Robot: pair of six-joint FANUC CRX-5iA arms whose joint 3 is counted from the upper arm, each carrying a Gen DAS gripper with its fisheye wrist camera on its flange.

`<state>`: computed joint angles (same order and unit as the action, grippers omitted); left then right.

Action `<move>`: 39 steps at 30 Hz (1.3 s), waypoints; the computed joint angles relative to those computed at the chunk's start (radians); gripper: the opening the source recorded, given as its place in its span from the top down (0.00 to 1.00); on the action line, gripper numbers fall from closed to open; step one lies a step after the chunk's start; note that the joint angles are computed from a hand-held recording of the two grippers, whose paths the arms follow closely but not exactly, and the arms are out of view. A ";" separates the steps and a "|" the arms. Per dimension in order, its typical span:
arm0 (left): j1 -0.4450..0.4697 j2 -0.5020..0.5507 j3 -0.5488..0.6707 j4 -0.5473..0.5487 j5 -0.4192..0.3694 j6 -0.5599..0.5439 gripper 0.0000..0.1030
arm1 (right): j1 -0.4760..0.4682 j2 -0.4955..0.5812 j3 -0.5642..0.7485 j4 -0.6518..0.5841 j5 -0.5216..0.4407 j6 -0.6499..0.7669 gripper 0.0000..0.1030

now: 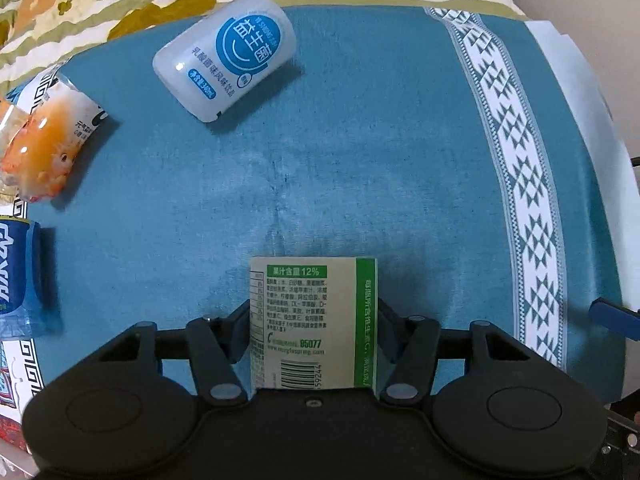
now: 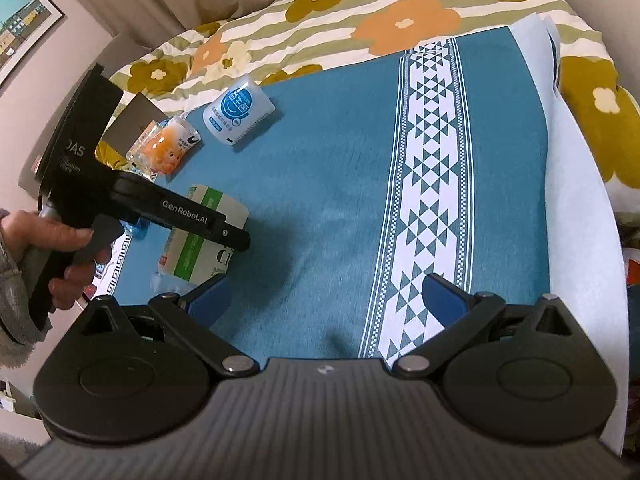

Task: Flip cup upright
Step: 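Grasp the cup with the left gripper and rotate it upright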

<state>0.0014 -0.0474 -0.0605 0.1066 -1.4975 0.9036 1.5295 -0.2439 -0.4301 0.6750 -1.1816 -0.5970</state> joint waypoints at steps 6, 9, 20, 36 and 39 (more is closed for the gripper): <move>0.061 -0.057 -0.017 0.090 -0.013 -0.028 0.38 | 0.011 -0.006 0.002 0.021 -0.017 -0.017 0.00; 0.148 -0.142 -0.087 0.206 0.040 -0.075 0.38 | 0.022 -0.010 0.008 0.040 -0.035 -0.022 0.00; 0.368 -0.519 -0.651 0.767 0.493 -0.397 0.37 | 0.018 0.020 0.002 0.069 0.016 -0.018 0.00; 0.268 -0.567 -0.902 1.084 0.728 -0.748 0.36 | 0.013 0.070 -0.011 -0.005 0.072 0.007 0.00; 0.305 -0.582 -0.900 1.041 0.688 -0.770 0.36 | 0.009 0.072 -0.015 0.005 0.093 0.009 0.00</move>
<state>0.3067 -0.6294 -0.9609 1.1472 -0.8099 0.1340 1.5386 -0.1719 -0.4451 0.6803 -1.0881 -0.5876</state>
